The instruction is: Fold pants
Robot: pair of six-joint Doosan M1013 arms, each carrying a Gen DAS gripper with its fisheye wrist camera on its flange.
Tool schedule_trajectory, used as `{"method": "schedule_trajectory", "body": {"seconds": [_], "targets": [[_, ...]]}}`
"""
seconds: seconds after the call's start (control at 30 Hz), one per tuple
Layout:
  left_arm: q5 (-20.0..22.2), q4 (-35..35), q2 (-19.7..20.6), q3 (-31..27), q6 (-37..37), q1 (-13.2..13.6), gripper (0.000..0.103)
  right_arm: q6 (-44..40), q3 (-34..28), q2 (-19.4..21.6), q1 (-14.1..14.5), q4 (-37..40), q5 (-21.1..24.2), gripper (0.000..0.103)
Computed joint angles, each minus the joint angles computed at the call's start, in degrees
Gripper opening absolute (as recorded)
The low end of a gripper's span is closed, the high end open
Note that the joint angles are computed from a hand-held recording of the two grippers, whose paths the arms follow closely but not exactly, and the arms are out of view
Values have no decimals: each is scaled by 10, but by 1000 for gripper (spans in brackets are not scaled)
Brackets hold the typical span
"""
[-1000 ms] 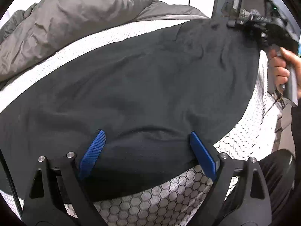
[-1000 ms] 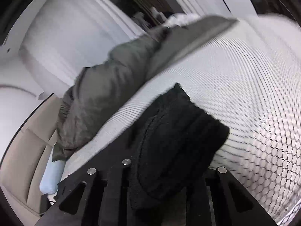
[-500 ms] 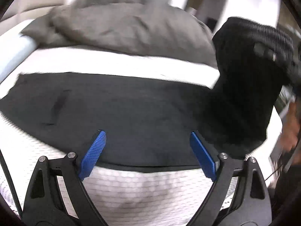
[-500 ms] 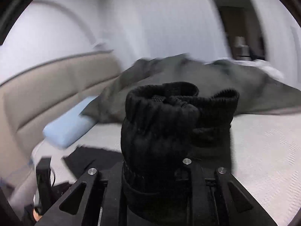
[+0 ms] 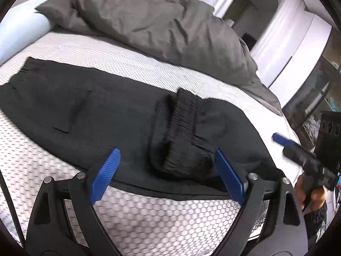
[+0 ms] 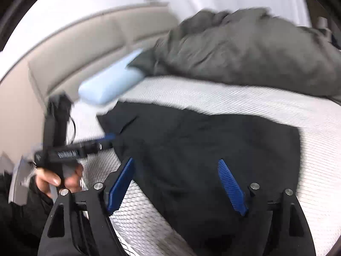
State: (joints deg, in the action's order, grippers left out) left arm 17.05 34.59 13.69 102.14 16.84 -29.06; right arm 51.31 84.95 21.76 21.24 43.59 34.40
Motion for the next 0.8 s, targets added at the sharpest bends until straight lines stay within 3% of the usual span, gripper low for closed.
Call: {"method": "schedule_trajectory", "body": {"seconds": [0.1,0.13,0.17,0.23,0.3,0.4,0.47,0.5,0.53,0.6,0.73,0.8], "targets": [[34,-12,17,-21,36,-13,80,13,33,-15,-24,27,-46,85],[58,-34,24,-32,79,-16,75,33,34,-11,-29,26,-50,85],[93,-56,31,-42,125,-20,68,68,36,-8,-37,12,-47,85],[151,-56,39,-51,164,-28,64,151,35,-8,-40,-58,-43,85],[139,-58,31,-40,173,-28,64,171,40,-12,-47,-84,-44,85],[93,-29,5,-17,121,-27,64,162,42,-12,-55,-72,-53,85],[45,28,-11,-2,51,-23,73,145,45,-15,-62,-48,-56,85],[24,24,-13,-3,48,-17,75,134,46,-15,-66,-36,-53,85],[11,-7,-10,-10,75,-9,76,127,45,-13,-67,-27,-51,85],[27,-109,11,-47,177,5,76,110,41,-10,-71,-12,-39,85],[144,-319,100,-179,398,39,72,94,32,1,-81,10,5,85],[192,-367,139,-230,441,51,64,106,26,9,-83,1,25,85]]}}
